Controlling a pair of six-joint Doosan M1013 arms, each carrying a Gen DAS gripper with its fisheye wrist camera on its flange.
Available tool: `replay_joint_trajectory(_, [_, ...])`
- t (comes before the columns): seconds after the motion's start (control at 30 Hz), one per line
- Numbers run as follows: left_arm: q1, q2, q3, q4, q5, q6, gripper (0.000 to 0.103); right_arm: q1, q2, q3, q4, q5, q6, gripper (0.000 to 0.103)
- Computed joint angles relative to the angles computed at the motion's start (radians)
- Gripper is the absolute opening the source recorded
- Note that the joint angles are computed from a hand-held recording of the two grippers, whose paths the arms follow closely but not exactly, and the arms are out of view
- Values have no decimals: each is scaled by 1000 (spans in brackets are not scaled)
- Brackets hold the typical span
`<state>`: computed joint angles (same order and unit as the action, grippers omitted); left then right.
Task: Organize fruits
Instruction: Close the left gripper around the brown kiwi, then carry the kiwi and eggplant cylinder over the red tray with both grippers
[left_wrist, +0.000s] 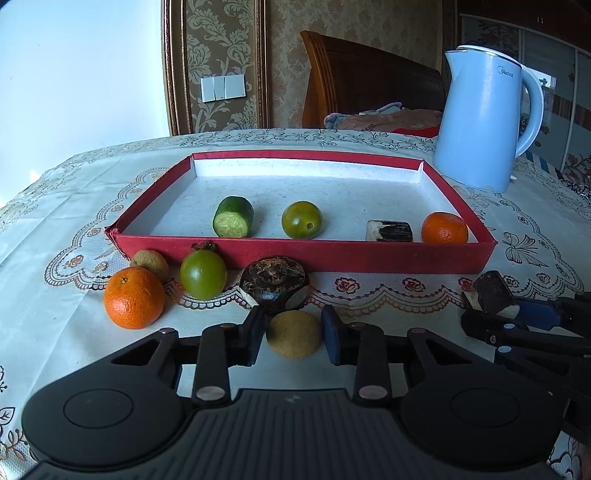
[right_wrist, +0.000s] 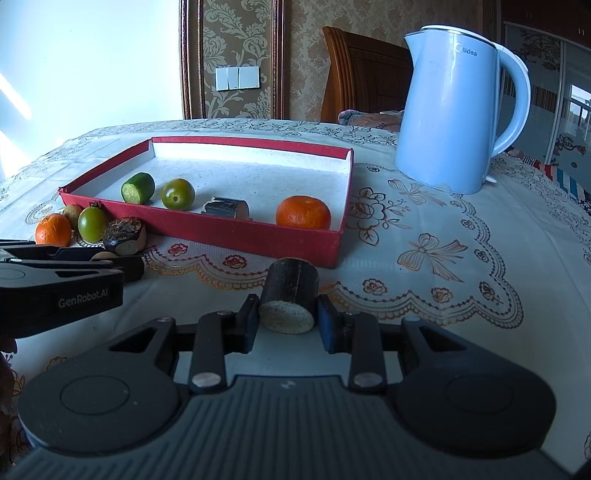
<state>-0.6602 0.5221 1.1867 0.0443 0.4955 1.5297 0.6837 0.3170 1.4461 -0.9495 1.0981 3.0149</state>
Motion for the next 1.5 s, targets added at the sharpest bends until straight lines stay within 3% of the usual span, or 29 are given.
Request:
replay_joint_trajectory(0.27, [9, -17, 27, -62, -17, 59, 31, -1, -3, 5, 0, -9, 10, 32])
replay_joint_trajectory(0.5, [34, -35, 57, -248, -26, 229, 30, -3, -8, 11, -2, -22, 25, 31])
replay_joint_trajectory(0.73, [45, -55, 93, -331, -76, 296, 30, -5, -15, 22, -4, -37, 43, 31])
replay_joint_trajectory(1.0, [39, -63, 107, -286, -120, 271, 30, -6, -17, 25, -5, -42, 49, 31])
replay_joint_trajectory(1.17, [31, -57, 94, -185, -127, 181, 30, -6, -17, 25, -5, -42, 49, 31])
replay_joint_trajectory(1.27, [26, -48, 77, -105, -113, 110, 30, -6, -15, 22, -3, -37, 41, 31])
replay_joint_trajectory(1.5, [25, -28, 49, -76, -63, 68, 30, -2, -3, 4, 0, -11, 12, 31])
